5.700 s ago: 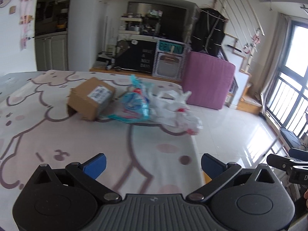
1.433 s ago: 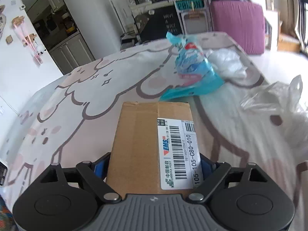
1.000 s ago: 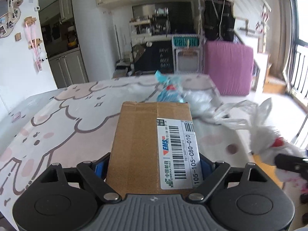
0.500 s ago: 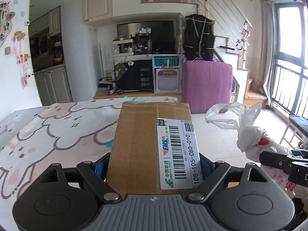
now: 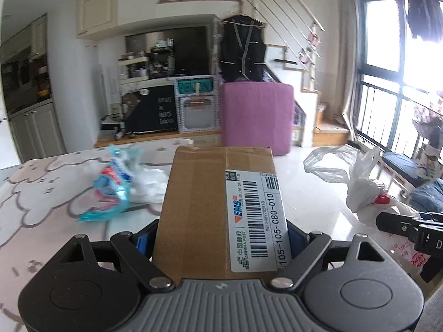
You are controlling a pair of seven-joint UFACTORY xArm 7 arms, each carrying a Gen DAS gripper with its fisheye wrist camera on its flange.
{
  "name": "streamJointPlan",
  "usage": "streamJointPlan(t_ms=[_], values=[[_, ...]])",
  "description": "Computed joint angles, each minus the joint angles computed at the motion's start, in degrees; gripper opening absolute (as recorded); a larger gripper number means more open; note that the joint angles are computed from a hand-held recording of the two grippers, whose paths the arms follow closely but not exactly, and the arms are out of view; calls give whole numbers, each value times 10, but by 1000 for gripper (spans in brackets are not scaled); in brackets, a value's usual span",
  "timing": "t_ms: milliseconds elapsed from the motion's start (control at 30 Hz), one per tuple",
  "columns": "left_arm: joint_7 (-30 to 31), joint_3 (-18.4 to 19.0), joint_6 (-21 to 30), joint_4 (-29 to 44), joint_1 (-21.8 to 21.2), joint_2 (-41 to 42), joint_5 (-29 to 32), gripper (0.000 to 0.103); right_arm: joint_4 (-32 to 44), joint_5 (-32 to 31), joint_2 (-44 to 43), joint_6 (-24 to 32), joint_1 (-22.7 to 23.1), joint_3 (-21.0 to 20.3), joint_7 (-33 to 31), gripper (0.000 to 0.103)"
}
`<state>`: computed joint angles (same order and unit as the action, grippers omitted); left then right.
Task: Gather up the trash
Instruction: 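Carry the cardboard box and white plastic bag with both tools over the wastebasket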
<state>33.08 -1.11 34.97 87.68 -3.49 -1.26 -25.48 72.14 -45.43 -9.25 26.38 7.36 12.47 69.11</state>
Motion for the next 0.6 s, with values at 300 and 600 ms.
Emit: streamJointPlan(t_ms=[300,600], values=[[-21,-32,11,33,-27,56,31,87,-62,28,-34,0,-36,-16,-8,36],[-46,-55,37,81,-49,134,74,87,-98,73,-20,-6,-61,-31,-24,36]])
